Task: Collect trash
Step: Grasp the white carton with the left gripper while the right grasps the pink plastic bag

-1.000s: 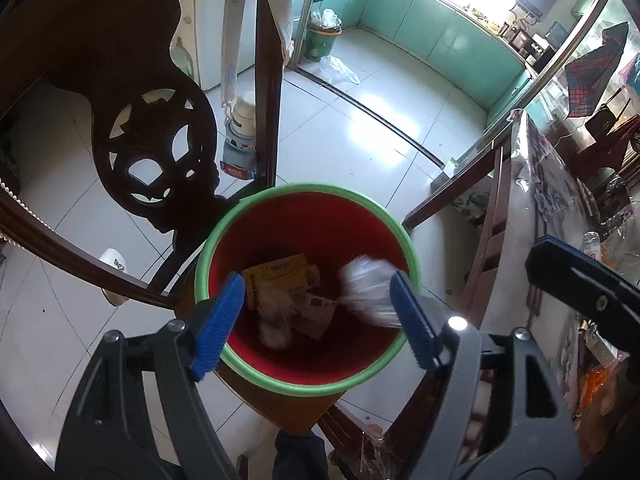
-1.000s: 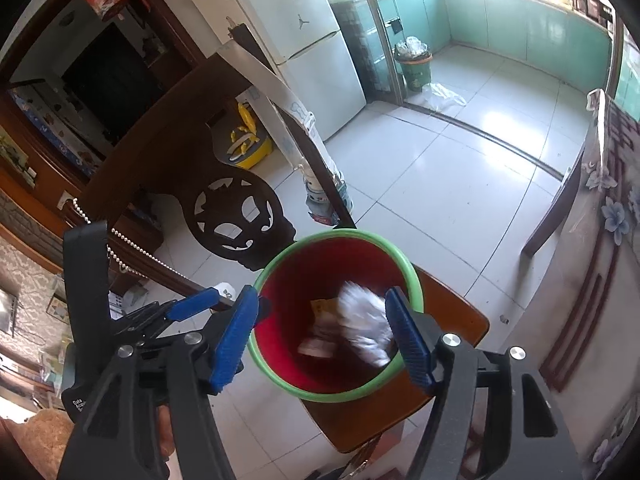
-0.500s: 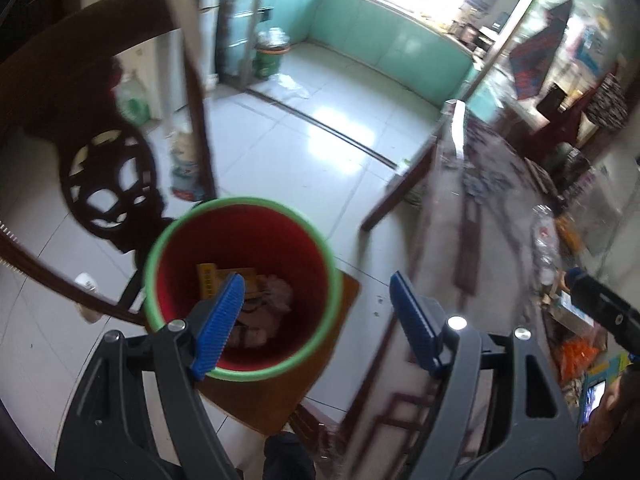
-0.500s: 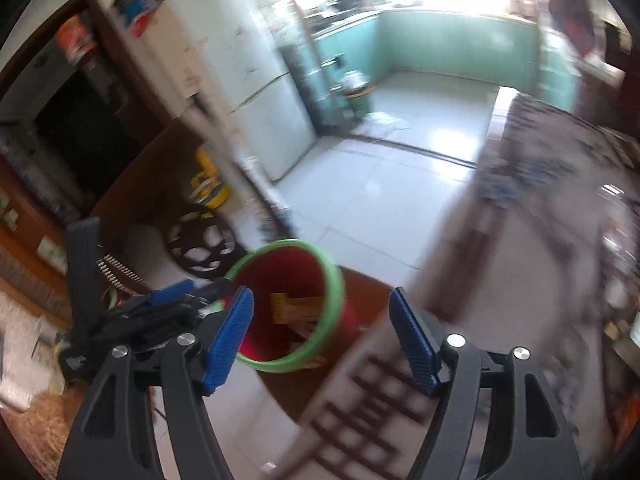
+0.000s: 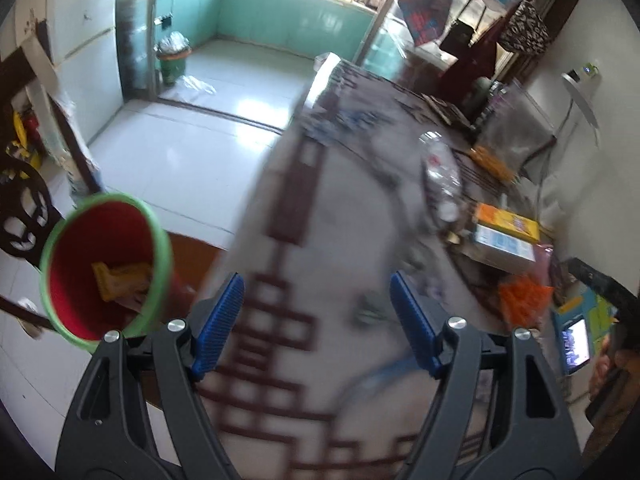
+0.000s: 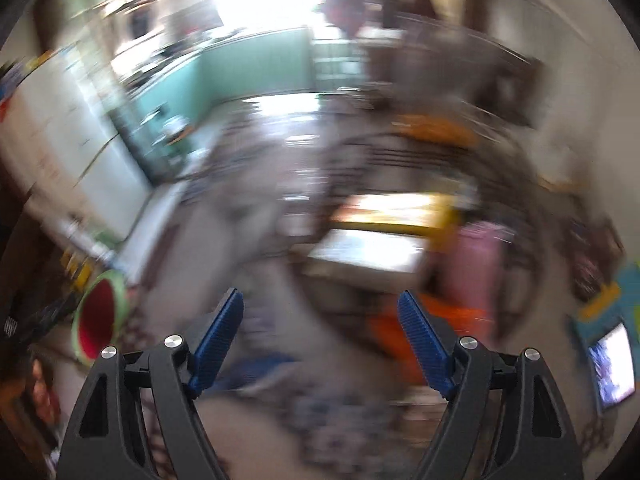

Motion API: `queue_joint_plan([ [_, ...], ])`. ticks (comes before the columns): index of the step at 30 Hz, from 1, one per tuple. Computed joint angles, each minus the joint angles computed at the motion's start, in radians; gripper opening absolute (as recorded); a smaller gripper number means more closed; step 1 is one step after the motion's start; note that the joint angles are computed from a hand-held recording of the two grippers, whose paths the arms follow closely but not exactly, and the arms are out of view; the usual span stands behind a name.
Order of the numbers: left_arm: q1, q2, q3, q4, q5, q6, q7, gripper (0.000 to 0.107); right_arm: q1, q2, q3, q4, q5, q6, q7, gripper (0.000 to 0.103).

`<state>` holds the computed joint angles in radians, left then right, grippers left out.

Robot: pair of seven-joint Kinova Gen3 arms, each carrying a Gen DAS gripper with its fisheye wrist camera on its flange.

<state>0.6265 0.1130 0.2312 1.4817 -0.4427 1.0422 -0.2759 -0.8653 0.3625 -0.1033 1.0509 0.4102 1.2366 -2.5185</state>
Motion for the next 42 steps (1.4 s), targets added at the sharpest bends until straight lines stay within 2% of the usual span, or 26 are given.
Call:
queue_joint_plan([
  [3,0.056,0.085,0.015,-0.097,-0.017,0.021,0.045,0.073,0.1,-0.048,0.007,0.12,-0.059,-0.056,0.003,0.077],
  [5,0.104,0.139,0.002,-0.164,-0.025,0.034,0.069,0.073,0.184,-0.068,0.01,0.192,-0.14,-0.116,0.057,0.077],
  [7,0.143,0.19,-0.015,-0.23,-0.021,0.036,0.086,0.073,0.23,-0.063,0.02,0.222,-0.209,-0.159,0.123,0.077],
  [10,0.194,0.262,-0.044,-0.33,-0.011,0.042,0.098,0.073,0.344,-0.029,-0.049,0.227,-0.293,-0.176,0.245,0.077],
  [13,0.225,0.333,-0.068,-0.425,0.025,0.037,0.098,0.073,0.373,-0.005,-0.041,0.222,-0.375,-0.174,0.333,0.075],
  [15,0.23,0.369,-0.081,-0.474,0.065,0.024,0.086,0.073,0.397,0.006,-0.035,0.226,-0.435,-0.175,0.391,0.064],
  [16,0.239,0.385,-0.106,-0.49,0.1,0.003,0.074,0.073,0.431,0.007,-0.055,0.238,-0.476,-0.187,0.427,0.046],
  [17,0.251,0.393,-0.143,-0.488,0.141,-0.034,0.063,0.073,0.447,0.008,-0.061,0.239,-0.503,-0.193,0.449,0.038],
  [19,0.239,0.407,-0.17,-0.475,0.21,-0.115,0.076,0.074,0.458,-0.008,-0.057,0.254,-0.533,-0.212,0.491,0.024],
  [22,0.184,0.429,-0.136,-0.451,0.252,-0.237,0.148,0.074,0.463,-0.053,-0.053,0.279,-0.555,-0.248,0.524,0.023],
  [29,0.121,0.507,-0.144,-0.392,0.453,-0.516,0.296,0.077,0.504,-0.124,-0.054,0.321,-0.622,-0.286,0.616,0.023],
  [31,0.122,0.534,-0.148,-0.407,0.476,-0.538,0.309,0.077,0.516,-0.138,-0.052,0.328,-0.637,-0.287,0.64,0.023],
  [37,0.125,0.588,-0.156,-0.474,0.509,-0.523,0.313,0.078,0.532,-0.124,-0.051,0.321,-0.678,-0.296,0.673,0.024],
  [40,0.122,0.597,-0.158,-0.466,0.527,-0.543,0.327,0.077,0.541,-0.126,-0.053,0.332,-0.704,-0.305,0.687,0.024],
  [42,0.125,0.592,-0.163,-0.444,0.531,-0.576,0.332,0.061,0.54,-0.124,-0.053,0.329,-0.709,-0.308,0.688,0.024],
])
